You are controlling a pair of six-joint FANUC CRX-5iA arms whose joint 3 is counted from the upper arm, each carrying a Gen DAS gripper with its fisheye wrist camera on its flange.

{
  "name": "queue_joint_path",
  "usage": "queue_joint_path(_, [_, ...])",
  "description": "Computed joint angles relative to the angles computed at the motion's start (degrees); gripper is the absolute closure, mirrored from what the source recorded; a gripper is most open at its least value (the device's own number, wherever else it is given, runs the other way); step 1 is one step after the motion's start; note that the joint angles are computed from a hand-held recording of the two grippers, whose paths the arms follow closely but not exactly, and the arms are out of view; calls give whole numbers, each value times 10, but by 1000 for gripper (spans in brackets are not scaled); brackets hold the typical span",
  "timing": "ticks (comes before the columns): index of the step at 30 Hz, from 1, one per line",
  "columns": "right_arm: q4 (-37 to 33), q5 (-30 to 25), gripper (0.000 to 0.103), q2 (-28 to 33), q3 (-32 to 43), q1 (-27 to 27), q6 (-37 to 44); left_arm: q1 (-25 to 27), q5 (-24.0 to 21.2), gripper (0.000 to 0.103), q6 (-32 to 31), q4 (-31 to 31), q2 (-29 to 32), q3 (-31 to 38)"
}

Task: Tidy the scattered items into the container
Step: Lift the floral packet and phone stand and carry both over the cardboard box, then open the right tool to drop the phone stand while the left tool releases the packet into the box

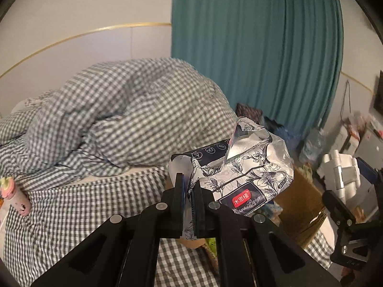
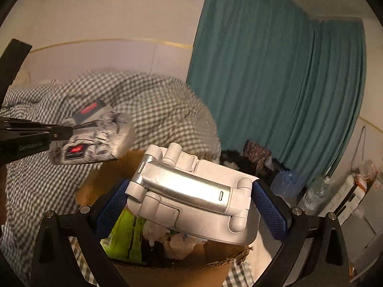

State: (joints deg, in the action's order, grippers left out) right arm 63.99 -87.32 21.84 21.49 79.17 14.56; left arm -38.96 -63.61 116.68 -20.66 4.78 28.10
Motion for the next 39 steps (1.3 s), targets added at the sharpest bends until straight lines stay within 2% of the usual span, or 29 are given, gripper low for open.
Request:
queue_joint_path(5, [-76,31,3,-1,7,-17,49,12,-7,99,-37,43,42,21])
queue_joint_path(9, [-140,47,3,3,23,-43,103,24,-29,99,-81,81,78,44])
queue_joint_path(18, [-293,26,3,25,71,-74,189,31,-122,98,-165,124,171,133])
queue_joint_path(21, [-330,13,3,27,78,-81,204,32,-158,93,-183,136,196,162])
queue_joint_path(22, [-341,6,3,32,86,-84,211,30,-169,84,-184,130,204,174])
queue_joint_path(24, [-317,6,3,32,76,-80,204,30,-163,48,-181,133,203,169])
queue_joint_path(25, [-294,4,2,34,70,-76,195,30,-154,16,-175,129,198,162])
queue_joint_path(26, [-271,-2,1,36,66,-73,188,29,-140,4,-170,125,189,152])
queue_joint_path(28, [-237,-6,1,32,55,-67,177,29,-105,4,-163,122,167,124])
queue_joint_path(32, [-187,8,1,32,53,-64,156,20,-105,1,-151,89,159,132])
queue_joint_path(39, [-61,57,0,0,-2,-44,61,15,-46,0,-89,32,89,80])
